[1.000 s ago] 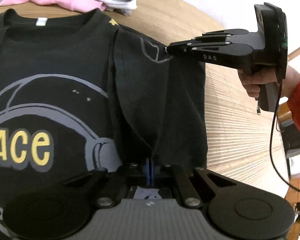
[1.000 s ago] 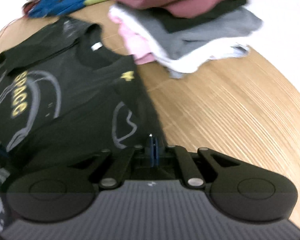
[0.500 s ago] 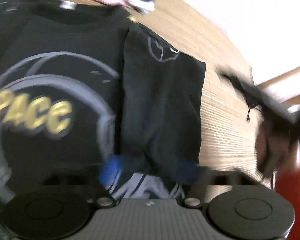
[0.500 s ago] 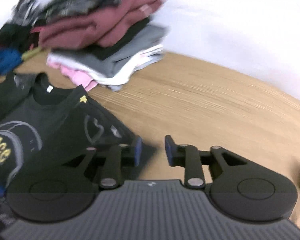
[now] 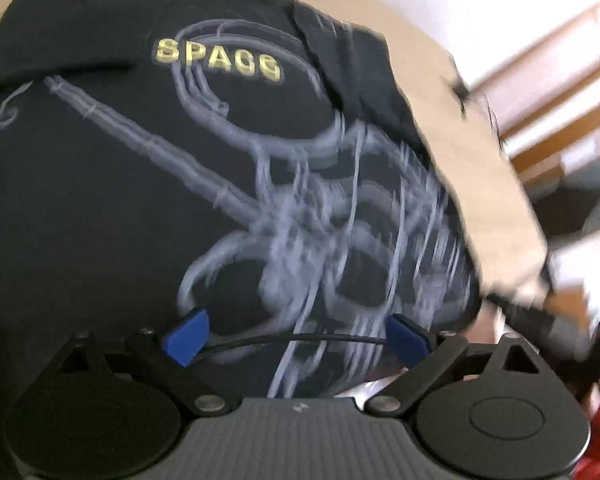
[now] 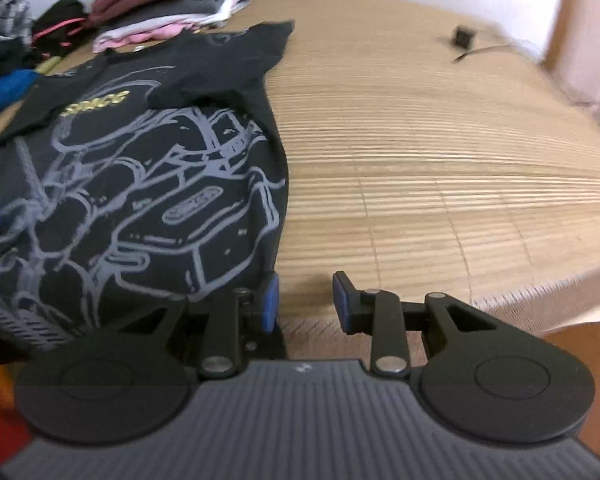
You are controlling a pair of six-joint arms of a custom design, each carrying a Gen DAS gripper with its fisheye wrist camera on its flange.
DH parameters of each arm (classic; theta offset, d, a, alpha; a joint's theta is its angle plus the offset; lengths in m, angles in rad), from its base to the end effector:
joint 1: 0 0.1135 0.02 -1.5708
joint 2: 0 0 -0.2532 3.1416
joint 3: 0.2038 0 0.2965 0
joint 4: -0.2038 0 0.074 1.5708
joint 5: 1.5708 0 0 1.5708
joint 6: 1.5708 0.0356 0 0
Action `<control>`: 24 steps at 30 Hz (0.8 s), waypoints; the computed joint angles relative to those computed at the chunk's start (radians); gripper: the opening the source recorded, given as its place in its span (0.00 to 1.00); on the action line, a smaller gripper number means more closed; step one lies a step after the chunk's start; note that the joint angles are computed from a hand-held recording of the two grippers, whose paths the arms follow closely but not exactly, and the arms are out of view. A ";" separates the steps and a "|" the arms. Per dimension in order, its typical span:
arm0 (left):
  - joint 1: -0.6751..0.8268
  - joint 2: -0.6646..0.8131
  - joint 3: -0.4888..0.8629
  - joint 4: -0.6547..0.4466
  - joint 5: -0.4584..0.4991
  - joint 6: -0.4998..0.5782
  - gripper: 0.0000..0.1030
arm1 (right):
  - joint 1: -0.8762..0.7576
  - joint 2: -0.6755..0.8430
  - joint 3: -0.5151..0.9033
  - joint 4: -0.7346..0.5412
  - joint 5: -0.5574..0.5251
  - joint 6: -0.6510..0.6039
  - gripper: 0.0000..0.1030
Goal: Fold clothes
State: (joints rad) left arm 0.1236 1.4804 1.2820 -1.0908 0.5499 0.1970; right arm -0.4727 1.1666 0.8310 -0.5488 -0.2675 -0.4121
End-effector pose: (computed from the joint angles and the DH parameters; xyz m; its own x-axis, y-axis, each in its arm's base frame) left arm 0.3225 0.0213 0.2670 -0.9272 0.0530 -0.3708 0.2249 0.8704 -0.4379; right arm 0.2563 -0.1205 0.2235 -0.7472 -0.0518 -0.6626 -0.0102 0.9977 -0.0665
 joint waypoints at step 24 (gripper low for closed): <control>0.477 -0.532 -0.598 0.326 -0.199 0.079 0.90 | -0.114 0.053 -0.018 -0.179 -0.002 -0.092 0.07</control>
